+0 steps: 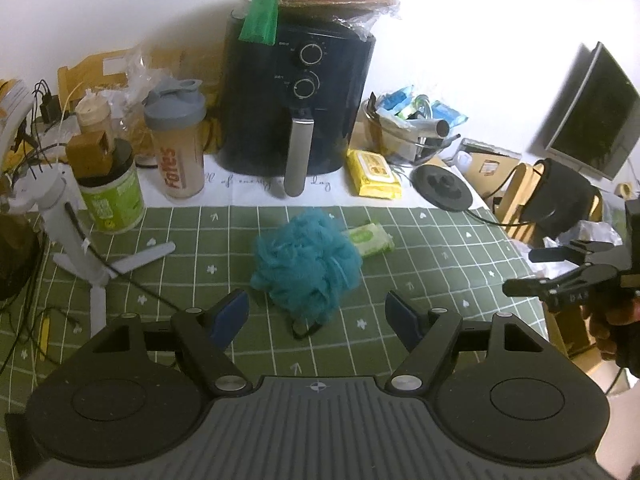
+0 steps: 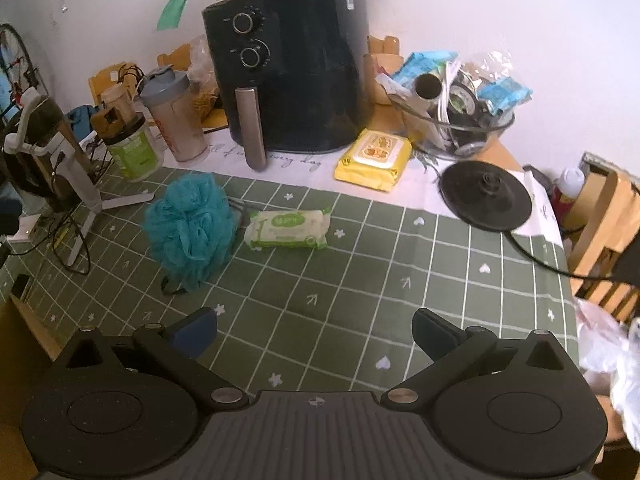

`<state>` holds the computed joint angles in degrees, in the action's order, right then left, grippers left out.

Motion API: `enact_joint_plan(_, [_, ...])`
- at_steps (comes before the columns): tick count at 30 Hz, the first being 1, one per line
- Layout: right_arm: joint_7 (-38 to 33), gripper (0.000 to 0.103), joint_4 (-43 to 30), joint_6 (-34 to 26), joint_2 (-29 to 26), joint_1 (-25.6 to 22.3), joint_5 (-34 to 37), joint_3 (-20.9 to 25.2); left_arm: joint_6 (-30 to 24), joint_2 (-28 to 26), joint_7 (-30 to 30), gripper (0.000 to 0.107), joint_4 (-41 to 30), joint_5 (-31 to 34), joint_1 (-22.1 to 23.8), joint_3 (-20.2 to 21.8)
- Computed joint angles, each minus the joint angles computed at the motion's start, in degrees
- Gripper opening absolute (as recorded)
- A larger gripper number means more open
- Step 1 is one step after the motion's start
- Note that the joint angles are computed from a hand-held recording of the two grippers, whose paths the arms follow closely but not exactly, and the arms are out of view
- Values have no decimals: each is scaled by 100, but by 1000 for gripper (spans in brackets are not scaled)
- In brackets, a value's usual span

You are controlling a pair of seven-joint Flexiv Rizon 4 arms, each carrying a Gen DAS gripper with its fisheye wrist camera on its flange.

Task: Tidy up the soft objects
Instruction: 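Withdraw both open grippers from the box back over the mat, then grasp the blue mesh loofah with the left gripper and lift it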

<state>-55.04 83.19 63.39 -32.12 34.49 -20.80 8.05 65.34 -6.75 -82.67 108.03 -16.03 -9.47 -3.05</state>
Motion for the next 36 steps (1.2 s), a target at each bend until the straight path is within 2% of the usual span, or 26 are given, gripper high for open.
enact_joint_plan(5, [-192,103,-86,-6,-68,-51,83,84,118,-251,103,75,-180,14,52,-17])
enact_joint_plan(8, [-291,103,-109,27,-91,-106,252,181,217,-448,270,77,-284,-185,112,-92])
enact_joint_plan(17, [-285,103,-10,26,-29,-104,488,224,181,-1161,541,87,-793,-295,190,-201])
enact_joint_plan(19, [-239,103,31,30,1,-103,518,221,190,-1320,624,93,-897,-328,215,-246])
enact_joint_plan(28, [56,103,250,56,143,-116,550,198,-272,-2134,758,93,-1623,-220,277,-265])
enact_joint_plan(30, [155,103,319,68,188,-109,532,174,-616,-2327,626,91,-1873,-184,270,-196])
enact_joint_plan(36, [392,103,503,156,300,-127,475,151,-817,-2646,588,87,-2076,-557,440,-397])
